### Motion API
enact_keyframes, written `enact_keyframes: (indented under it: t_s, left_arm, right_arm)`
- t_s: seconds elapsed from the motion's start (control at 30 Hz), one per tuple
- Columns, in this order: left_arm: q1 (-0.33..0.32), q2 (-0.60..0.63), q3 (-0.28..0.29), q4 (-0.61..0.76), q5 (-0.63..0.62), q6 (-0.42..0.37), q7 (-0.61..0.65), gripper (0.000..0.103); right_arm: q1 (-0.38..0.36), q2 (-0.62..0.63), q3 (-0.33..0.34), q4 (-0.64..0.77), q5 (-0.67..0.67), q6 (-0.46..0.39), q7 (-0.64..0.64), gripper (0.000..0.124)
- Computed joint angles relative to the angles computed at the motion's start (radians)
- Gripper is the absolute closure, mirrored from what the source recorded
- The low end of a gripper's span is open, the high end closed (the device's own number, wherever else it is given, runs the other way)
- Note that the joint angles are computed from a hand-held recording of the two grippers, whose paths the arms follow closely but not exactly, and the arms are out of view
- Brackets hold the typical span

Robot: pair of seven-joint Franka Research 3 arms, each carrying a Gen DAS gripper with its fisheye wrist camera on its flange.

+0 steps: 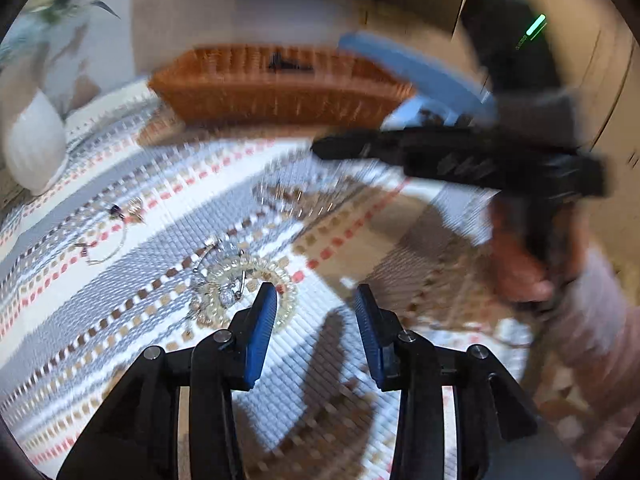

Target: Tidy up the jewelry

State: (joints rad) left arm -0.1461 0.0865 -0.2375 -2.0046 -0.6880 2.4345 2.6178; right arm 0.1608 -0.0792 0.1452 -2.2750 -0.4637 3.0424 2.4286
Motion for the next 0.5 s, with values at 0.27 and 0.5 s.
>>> enact_keyframes:
  t_s: [0.27, 0.5]
  left_arm:
    - [0.028, 0.010, -0.004, 0.016, -0.099, -0.024, 0.044, 0.097]
    - [0.138, -0.071, 0.099, 0.038, -0.479, -0.331, 0.186, 0.097]
  right_arm:
    - [0.056, -0.006, -0.040, -0.030, 0.214, 0.048, -0.188, 0.116]
    - [-0.031, -0.012, 0.041, -0.032, 0.193, 0.048, -0.151, 0.116]
